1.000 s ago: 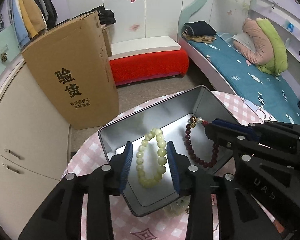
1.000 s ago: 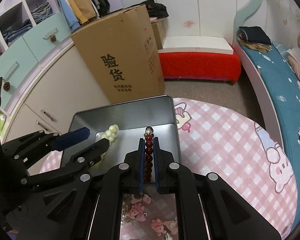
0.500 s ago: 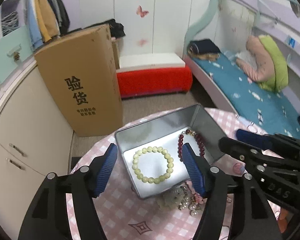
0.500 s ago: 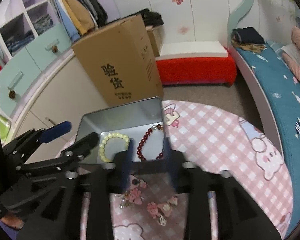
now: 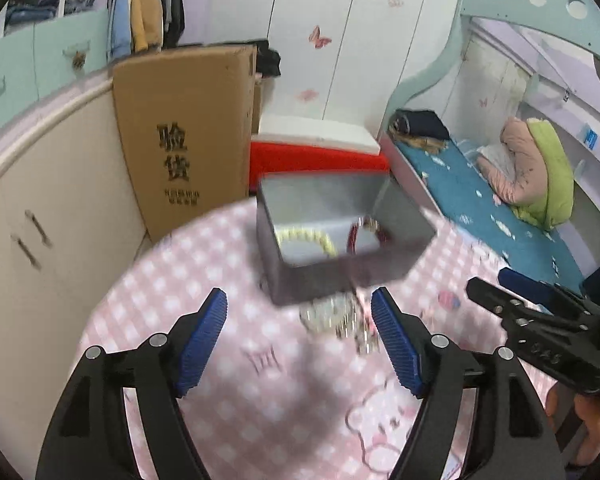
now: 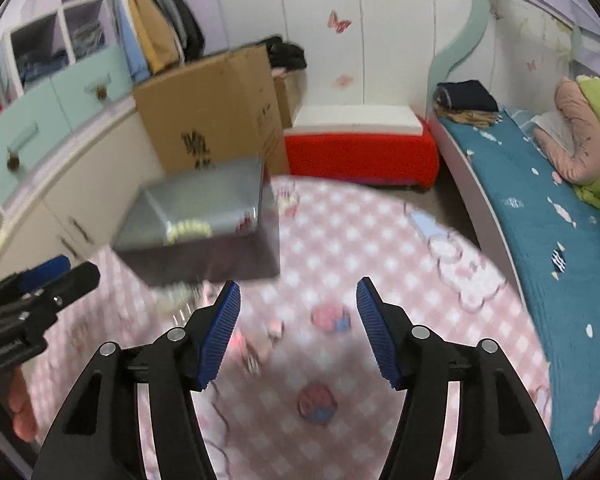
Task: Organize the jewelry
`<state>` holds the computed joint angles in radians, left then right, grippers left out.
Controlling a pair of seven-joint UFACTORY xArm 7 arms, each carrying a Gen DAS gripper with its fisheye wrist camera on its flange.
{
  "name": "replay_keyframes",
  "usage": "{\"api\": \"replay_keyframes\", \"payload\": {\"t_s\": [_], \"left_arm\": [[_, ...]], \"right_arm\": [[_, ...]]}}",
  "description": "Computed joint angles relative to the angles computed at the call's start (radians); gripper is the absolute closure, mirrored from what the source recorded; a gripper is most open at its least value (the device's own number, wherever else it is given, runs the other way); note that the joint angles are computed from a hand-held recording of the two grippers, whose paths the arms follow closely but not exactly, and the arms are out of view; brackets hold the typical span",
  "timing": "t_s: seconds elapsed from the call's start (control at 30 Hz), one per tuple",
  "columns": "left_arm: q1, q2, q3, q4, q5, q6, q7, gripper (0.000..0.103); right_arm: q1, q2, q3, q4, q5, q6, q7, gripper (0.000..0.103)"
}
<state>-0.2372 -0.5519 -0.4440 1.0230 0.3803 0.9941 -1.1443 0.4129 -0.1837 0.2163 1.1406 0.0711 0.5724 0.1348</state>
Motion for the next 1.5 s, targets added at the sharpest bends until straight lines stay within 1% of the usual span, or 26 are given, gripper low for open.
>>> {"api": "replay_keyframes", "payload": {"t_s": [0.07,0.17,0.33,0.37,0.4,0.43,0.47,0.53,0.57,0.67,0.83,0.97,1.07,1.17,1.2,1.23,1.3,1.37,1.4,1.43,1.5], "left_arm": [[-0.004,0.008,-0.019,-0.009,-0.001,0.013,-0.017,0.031],[-0.020,0.010,-0.019,-0.033,-0.009,-0.001,-0.035,0.031],[-0.036,-0.001,-0.021,-0.066,-0.012,-0.003,-0.067,0.031],[-0.039,-0.001,-0.021,-0.070,-0.014,0.000,-0.071,0.031],[-0.041,-0.006,-0.017,-0.076,-0.016,0.001,-0.073,0.031],[-0.043,-0.008,-0.016,-0.080,-0.018,0.001,-0.077,0.031],[-0.044,-0.010,-0.013,-0.084,-0.022,0.000,-0.080,0.031],[-0.046,-0.014,-0.010,-0.093,-0.027,-0.006,-0.088,0.031],[-0.045,-0.010,-0.009,-0.092,-0.027,-0.011,-0.089,0.031],[-0.049,0.009,-0.006,-0.088,-0.030,-0.029,-0.086,0.031],[-0.054,0.069,-0.013,-0.056,-0.013,-0.063,-0.091,0.031],[-0.060,0.135,-0.020,-0.017,0.014,-0.052,-0.115,0.031],[-0.080,0.174,-0.007,0.003,0.028,-0.043,-0.121,0.034],[-0.093,0.224,-0.010,0.046,0.076,0.001,-0.135,0.041],[-0.097,0.249,-0.013,0.072,0.098,0.034,-0.134,0.046],[-0.106,0.267,-0.011,0.090,0.116,0.058,-0.133,0.054],[-0.127,0.295,-0.002,0.116,0.142,0.092,-0.125,0.058],[-0.148,0.312,0.007,0.131,0.172,0.123,-0.132,0.070],[-0.160,0.314,0.018,0.132,0.176,0.117,-0.131,0.085],[-0.168,0.316,0.026,0.135,0.180,0.122,-0.130,0.094],[-0.183,0.293,0.054,0.108,0.162,0.087,-0.119,0.094]], "right_arm": [[0.011,-0.012,0.002,-0.042,0.016,-0.017,-0.013,0.044],[0.018,-0.019,0.014,-0.081,0.000,-0.033,-0.012,0.044],[0.032,-0.008,0.020,-0.105,-0.008,-0.063,-0.014,0.045],[0.032,-0.004,0.025,-0.106,-0.021,-0.068,-0.009,0.046],[0.034,-0.004,0.029,-0.109,-0.029,-0.073,-0.007,0.049],[0.042,0.003,0.026,-0.103,-0.022,-0.067,-0.023,0.055],[0.050,0.007,0.022,-0.099,-0.007,-0.061,-0.040,0.063],[0.056,0.017,0.019,-0.089,0.004,-0.049,-0.061,0.073],[0.056,0.018,0.020,-0.088,0.002,-0.049,-0.065,0.075],[0.056,0.021,0.016,-0.081,0.007,-0.042,-0.085,0.087],[0.047,-0.024,-0.003,-0.125,0.041,-0.045,-0.113,0.089],[0.038,-0.058,-0.026,-0.158,0.083,-0.045,-0.132,0.089],[0.039,-0.079,-0.047,-0.182,0.133,-0.046,-0.161,0.089],[0.039,-0.090,-0.061,-0.195,0.178,-0.048,-0.187,0.089],[0.041,-0.090,-0.065,-0.196,0.195,-0.047,-0.197,0.089],[0.039,-0.090,-0.062,-0.193,0.199,-0.044,-0.197,0.089],[0.042,-0.088,-0.068,-0.192,0.224,-0.043,-0.214,0.089],[0.043,-0.090,-0.071,-0.195,0.244,-0.043,-0.227,0.089],[0.043,-0.091,-0.073,-0.196,0.254,-0.042,-0.233,0.089],[0.042,-0.092,-0.073,-0.197,0.259,-0.042,-0.237,0.089],[0.036,-0.091,-0.068,-0.195,0.254,-0.041,-0.236,0.089]]}}
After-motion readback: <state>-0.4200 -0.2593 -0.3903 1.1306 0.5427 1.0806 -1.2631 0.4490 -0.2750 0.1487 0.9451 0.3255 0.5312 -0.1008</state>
